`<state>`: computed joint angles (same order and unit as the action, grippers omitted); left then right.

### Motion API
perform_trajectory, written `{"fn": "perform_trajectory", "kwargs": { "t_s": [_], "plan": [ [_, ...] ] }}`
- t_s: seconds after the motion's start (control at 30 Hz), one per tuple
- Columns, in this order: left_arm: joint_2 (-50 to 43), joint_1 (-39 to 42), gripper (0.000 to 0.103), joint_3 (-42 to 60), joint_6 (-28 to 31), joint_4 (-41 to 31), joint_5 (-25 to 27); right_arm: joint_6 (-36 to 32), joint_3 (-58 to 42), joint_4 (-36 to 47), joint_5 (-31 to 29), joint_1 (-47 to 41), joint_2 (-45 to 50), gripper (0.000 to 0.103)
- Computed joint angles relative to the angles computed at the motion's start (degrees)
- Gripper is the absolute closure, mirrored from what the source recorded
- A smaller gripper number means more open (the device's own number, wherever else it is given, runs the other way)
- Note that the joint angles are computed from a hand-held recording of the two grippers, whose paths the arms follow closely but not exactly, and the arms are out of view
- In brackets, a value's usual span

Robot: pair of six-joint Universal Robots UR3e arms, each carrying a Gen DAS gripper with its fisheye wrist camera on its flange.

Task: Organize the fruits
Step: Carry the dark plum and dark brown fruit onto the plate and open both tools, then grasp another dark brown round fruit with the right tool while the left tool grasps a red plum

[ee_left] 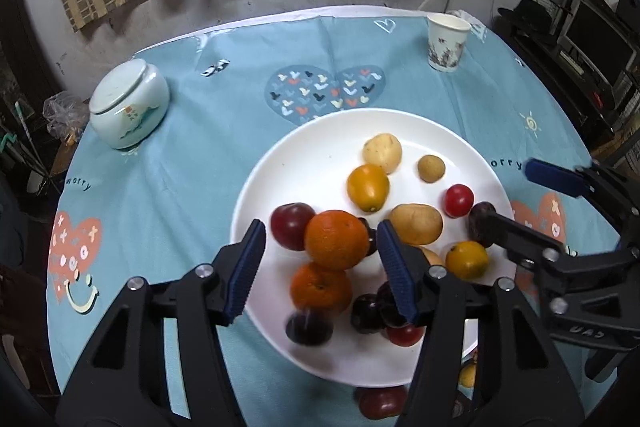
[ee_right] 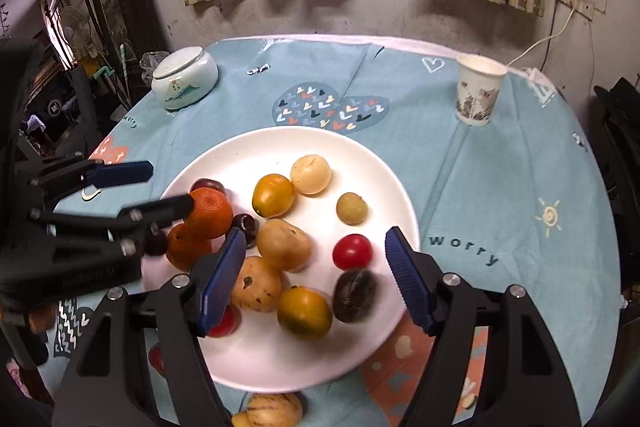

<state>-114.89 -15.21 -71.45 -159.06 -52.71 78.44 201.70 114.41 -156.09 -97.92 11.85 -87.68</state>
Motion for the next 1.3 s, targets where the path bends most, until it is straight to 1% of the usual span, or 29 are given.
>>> {"fn": "perform_trajectory", "kwargs": {
  "t_s": [0.1, 0.2, 0.3, 0.4, 0.47, 0.53, 0.63, 0.73, 0.83, 0.9, 0.93, 0.97, 1.0, 1.03, 1.07, 1.17, 1.3],
  "plan": [
    [2.87, 2.04, 0.044, -2.17, 0.22, -0.68, -1.53, 0.29, 2.75, 1.34, -1.38, 1.28, -4.61, 0.031],
    [7.27, 4.71, 0.04, -6.4, 1.52, -1.45, -3.32, 2.96, 6.21, 3.47, -1.9, 4.1, -10.32, 0.031],
    [12.91, 7.65, 0.037, -12.73, 3.73, -1.92, -4.69, 7.16, 8.13, 5.9, -4.02, 11.09, -12.96, 0.031],
    [19.29, 11.29, 0.035, -20.34, 7.02, -3.38, -5.44, 12.87, 8.39, 6.66, -4.9, 19.76, -10.63, 0.031],
    [22.78, 13.64, 0.034, -24.36, 9.4, -5.45, -5.66, 16.12, 7.54, 6.59, -4.7, 24.1, -7.17, 0.031],
    [25.05, 15.66, 0.034, -27.06, 10.98, -7.45, -5.43, 18.19, 6.23, 6.65, -4.26, 26.36, -3.58, 0.031],
    [28.35, 18.91, 0.034, -31.07, 13.1, -9.84, -5.15, 18.09, 3.95, 6.1, -3.01, 27.07, 0.61, 0.038],
    [31.86, 22.13, 0.034, -34.35, 15.3, -11.14, -6.3, 17.75, 1.73, 6.74, -1.28, 26.34, 4.13, 0.041],
    [33.88, 23.92, 0.031, -35.25, 16.37, -12.15, -7.27, 18.4, 1.21, 7.18, -0.82, 25.43, 5.64, 0.041],
    [34.55, 24.5, 0.031, -35.46, 16.55, -12.72, -7.66, 17.8, 0.89, 7.02, -0.48, 24.86, 6.46, 0.041],
    [34.61, 24.53, 0.031, -35.49, 16.53, -12.9, -7.69, 17.27, 0.3, 7.24, -0.56, 24.66, 7.14, 0.043],
    [34.51, 24.28, 0.031, -35.41, 16.35, -12.99, -7.56, 16.62, -0.33, 6.98, -0.27, 24.35, 8.08, 0.05],
    [34.46, 23.97, 0.031, -35.39, 16.4, -13.27, -7.47, 16.42, -0.95, 7.12, -0.64, 24.43, 8.77, 0.051],
    [34.37, 23.55, 0.031, -35.31, 16.54, -13.51, -7.4, 15.85, -1.71, 7.56, -0.88, 24.45, 9.27, 0.055],
    [34.47, 23.09, 0.031, -35.36, 16.69, -13.67, -7.29, 15.38, -2.32, 8.33, -0.67, 24.31, 9.32, 0.057],
    [34.8, 20.95, 0.031, -35.9, 17.4, -14.12, -7.34, 14.76, -0.42, 7.17, 0.12, 24.09, 7.13, 0.057],
    [33.41, 16.1, 0.031, -36.34, 17.87, -13.69, -8.07, 17.57, 4.18, 5.76, 0.86, 24.05, 1.67, 0.057]
  ]
}}
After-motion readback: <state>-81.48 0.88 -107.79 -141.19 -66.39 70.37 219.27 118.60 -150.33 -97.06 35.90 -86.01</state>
